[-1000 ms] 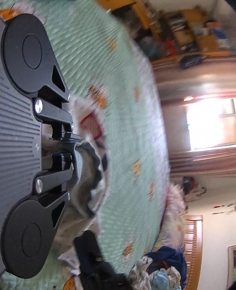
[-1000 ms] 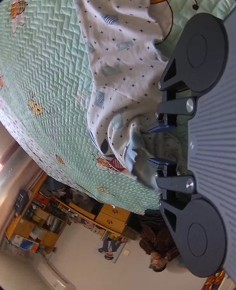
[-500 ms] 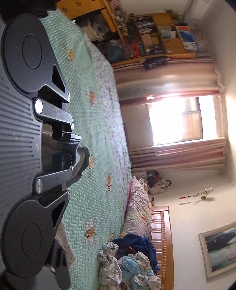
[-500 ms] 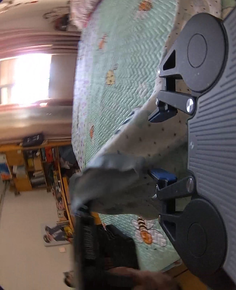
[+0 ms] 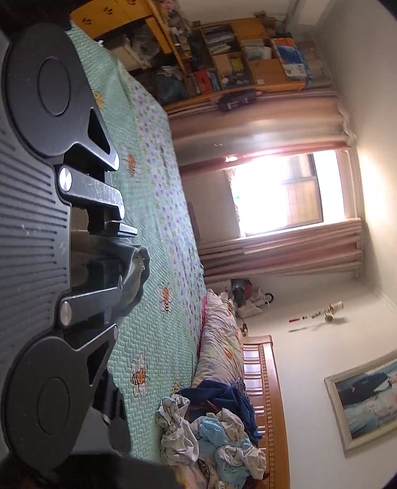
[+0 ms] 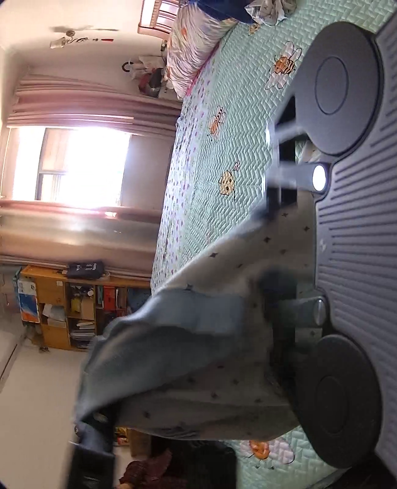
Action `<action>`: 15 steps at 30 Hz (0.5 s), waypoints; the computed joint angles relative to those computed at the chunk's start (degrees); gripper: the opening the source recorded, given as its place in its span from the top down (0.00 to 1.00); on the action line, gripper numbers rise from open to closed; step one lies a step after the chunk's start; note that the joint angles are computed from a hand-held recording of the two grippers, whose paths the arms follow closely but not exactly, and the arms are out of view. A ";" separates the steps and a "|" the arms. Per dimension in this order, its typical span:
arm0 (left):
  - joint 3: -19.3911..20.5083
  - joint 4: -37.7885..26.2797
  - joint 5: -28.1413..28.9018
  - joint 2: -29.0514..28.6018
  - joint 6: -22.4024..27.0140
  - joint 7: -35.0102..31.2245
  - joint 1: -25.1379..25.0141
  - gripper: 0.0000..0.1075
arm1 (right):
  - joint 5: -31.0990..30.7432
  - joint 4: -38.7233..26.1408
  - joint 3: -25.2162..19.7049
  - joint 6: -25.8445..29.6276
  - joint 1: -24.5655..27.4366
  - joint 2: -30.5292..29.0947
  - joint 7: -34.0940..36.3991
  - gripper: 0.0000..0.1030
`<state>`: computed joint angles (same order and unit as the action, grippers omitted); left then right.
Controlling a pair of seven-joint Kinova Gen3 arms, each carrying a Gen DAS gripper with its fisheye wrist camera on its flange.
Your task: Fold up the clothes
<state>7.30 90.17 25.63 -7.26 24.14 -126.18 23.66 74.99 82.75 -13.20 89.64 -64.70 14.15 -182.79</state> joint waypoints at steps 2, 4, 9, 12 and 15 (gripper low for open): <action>-0.16 -0.28 -0.20 0.37 1.67 0.76 -0.43 0.84 | 0.76 0.54 0.12 0.74 -0.06 -0.83 -0.94 0.94; 1.01 0.59 -2.44 0.46 1.43 2.45 -1.18 0.77 | 1.57 1.12 0.01 1.21 0.35 -1.88 -3.00 0.94; 3.15 2.21 -6.72 2.24 3.41 6.62 -1.38 0.47 | 6.86 2.81 -1.79 5.59 -0.49 -3.72 -5.20 0.95; 5.24 4.69 -9.61 2.95 2.19 8.48 -0.96 0.32 | 9.31 3.75 -2.84 5.89 0.32 -5.45 -3.86 0.95; 4.59 6.14 -6.66 3.43 2.71 5.61 1.00 0.32 | 8.12 2.73 -4.48 7.09 0.83 -6.33 -1.40 0.95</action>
<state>11.89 96.30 18.98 -3.83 26.85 -120.57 24.66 83.11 85.48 -17.68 96.73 -63.87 7.82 -184.19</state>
